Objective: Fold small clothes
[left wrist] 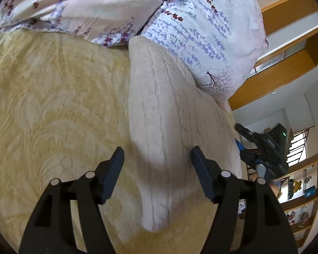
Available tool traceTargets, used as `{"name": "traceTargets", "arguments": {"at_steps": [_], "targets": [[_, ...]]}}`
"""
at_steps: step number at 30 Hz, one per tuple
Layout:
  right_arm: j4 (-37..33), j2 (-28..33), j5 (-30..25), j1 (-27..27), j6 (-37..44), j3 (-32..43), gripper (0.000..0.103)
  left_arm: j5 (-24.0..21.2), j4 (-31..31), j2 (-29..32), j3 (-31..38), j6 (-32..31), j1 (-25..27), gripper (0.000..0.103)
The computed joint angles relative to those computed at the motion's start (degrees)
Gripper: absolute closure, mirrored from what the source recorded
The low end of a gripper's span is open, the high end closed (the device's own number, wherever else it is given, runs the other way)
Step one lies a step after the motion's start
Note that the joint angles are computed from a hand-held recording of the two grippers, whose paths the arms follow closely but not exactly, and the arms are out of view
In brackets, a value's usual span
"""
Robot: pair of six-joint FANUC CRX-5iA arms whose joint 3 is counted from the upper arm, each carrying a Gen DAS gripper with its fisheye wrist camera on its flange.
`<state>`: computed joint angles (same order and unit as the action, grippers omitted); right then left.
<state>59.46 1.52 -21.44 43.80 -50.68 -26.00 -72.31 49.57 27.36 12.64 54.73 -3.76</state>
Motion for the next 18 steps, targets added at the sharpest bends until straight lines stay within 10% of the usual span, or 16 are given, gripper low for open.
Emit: {"name": "traceTargets", "arguments": {"at_steps": [2, 4, 7, 13, 18], "targets": [[0.9, 1.3, 1.6, -0.9, 0.3, 0.6, 0.082, 0.6, -0.6, 0.1, 0.4, -0.4, -0.5, 0.037], [0.8, 2.4, -2.8, 0.6, 2.9, 2.3, 0.092, 1.3, -1.2, -0.1, 0.6, -0.9, -0.9, 0.037], [6.6, 2.6, -12.8, 3.4, 2.1, 3.3, 0.094, 1.9, -1.4, -0.1, 0.6, -1.9, -1.3, 0.037], [-17.9, 8.8, -22.9, 5.4, 25.9, 15.2, 0.093, 2.0, -1.7, 0.3, 0.9, -0.9, -2.0, 0.035], [-10.3, 6.0, -28.2, 8.8, 19.8, 12.8, 0.078, 2.0, -1.9, -0.5, 0.0, -0.9, -1.8, 0.035]]}}
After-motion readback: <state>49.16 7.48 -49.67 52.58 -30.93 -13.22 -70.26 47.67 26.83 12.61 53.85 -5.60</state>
